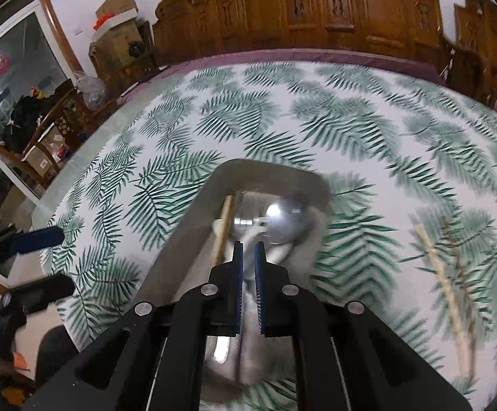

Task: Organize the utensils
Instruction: 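Lower the wooden chopstick into the tray and open the right tool, then reach the right tool to a wooden chopstick on the cloth and grasp it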

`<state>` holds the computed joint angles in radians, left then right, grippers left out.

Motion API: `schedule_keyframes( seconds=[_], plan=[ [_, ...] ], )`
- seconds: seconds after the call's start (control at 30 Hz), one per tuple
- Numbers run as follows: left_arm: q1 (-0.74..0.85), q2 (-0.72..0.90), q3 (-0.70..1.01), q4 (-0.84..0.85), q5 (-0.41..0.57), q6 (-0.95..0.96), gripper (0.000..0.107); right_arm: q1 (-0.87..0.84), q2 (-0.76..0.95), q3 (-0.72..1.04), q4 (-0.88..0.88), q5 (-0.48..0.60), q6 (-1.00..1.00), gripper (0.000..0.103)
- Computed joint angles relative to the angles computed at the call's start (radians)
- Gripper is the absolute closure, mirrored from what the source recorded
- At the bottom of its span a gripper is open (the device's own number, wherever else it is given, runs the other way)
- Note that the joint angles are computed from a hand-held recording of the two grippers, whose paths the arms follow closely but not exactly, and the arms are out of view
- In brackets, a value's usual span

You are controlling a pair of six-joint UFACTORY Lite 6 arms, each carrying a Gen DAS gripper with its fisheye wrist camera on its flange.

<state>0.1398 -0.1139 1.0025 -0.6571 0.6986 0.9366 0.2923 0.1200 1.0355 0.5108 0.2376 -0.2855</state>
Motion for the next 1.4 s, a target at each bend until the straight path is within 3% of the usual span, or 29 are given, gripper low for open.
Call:
schedule_keyframes(
  seconds=[0.3, 0.4, 0.43, 0.77, 1.1, 1.17, 1.3, 1.4],
  plan=[
    [-0.173, -0.006, 0.005, 0.036, -0.063, -0.128, 0.036, -0.289, -0.202, -0.180, 0.143, 0.078, -0.369, 0.093],
    [-0.247, 0.003, 0.009, 0.062, -0.101, -0.200, 0.032, -0.395, -0.217, -0.208, 0.252, 0.106, -0.543, 0.079],
    [-0.265, 0.005, 0.009, 0.068, -0.110, -0.217, 0.031, -0.422, -0.221, -0.218, 0.276, 0.112, -0.582, 0.079],
    [-0.483, 0.132, 0.071, 0.186, -0.215, -0.447, 0.030, -0.675, -0.100, -0.204, 0.440, 0.177, -0.935, 0.079],
    [-0.623, 0.342, 0.223, 0.294, -0.263, -0.633, 0.030, -0.703, 0.063, -0.160, 0.508, 0.147, -1.113, 0.079],
    [-0.645, 0.387, 0.261, 0.321, -0.265, -0.670, 0.030, -0.703, 0.093, -0.144, 0.506, 0.142, -1.133, 0.081],
    [-0.676, 0.472, 0.338, 0.346, -0.259, -0.714, 0.030, -0.709, 0.114, -0.134, 0.497, 0.133, -1.160, 0.096],
    [-0.702, 0.550, 0.419, 0.373, -0.244, -0.756, 0.030, -0.736, 0.117, -0.125, 0.467, 0.159, -1.160, 0.097]
  ],
)
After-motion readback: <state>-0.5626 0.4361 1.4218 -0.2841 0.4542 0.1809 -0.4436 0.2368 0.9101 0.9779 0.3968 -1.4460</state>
